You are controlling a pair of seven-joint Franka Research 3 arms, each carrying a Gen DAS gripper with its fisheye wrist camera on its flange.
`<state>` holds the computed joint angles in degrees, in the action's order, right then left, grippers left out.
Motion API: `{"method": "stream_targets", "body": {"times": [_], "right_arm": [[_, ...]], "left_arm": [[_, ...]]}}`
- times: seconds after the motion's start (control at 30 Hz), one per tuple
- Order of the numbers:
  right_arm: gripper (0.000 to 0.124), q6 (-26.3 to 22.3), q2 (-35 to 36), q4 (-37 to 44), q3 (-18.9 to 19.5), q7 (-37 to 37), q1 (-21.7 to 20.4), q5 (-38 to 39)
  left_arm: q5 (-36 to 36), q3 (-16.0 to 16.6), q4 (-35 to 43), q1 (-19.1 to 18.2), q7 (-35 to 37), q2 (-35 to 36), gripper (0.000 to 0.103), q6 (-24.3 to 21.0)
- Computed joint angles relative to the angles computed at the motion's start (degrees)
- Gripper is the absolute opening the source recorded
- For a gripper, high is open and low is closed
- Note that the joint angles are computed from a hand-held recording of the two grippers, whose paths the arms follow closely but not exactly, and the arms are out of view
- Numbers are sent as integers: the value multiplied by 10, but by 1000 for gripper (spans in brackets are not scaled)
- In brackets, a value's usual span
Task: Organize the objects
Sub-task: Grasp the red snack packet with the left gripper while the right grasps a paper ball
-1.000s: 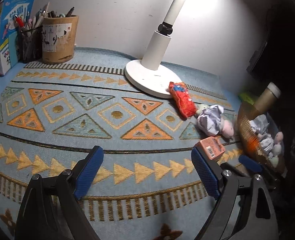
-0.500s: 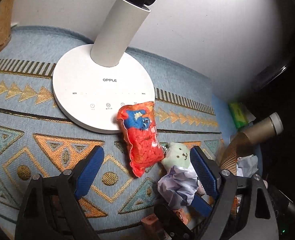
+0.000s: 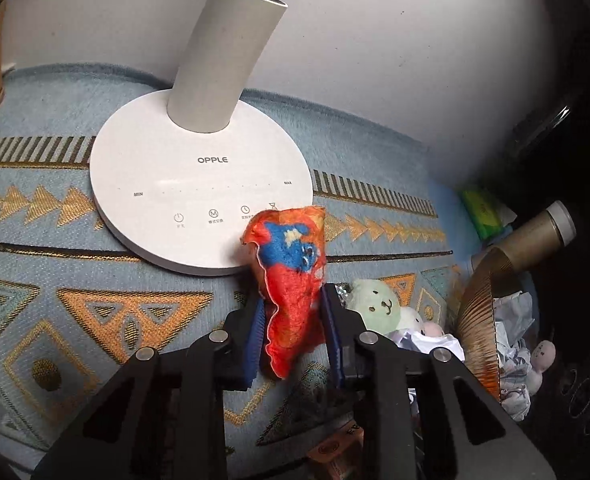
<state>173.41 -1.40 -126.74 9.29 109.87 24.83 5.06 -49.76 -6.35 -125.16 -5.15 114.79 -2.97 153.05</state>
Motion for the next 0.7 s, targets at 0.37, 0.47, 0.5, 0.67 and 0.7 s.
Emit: {"method": "stream_targets", "body": {"times": [0.37, 0.47, 0.5, 0.67, 0.7], "right_arm": [[42, -50, -95, -44, 24, -174, 53, 121], [42, -92, -116, -63, 31, -171, 53, 108], [42, -109, -125, -72, 26, -178, 60, 119], [42, -139, -122, -88, 13, -207, 70, 164], [43, -148, -120, -86, 13, -206, 69, 167]], "left_arm": [[55, 95, -173, 13, 35, -225, 23, -94], [110, 110, -222, 17, 31, -274, 23, -106], [137, 113, -230, 19, 29, -282, 23, -117], [148, 153, -269, -14, 73, -318, 27, -123], [144, 160, -269, -15, 73, -319, 39, -122]]}}
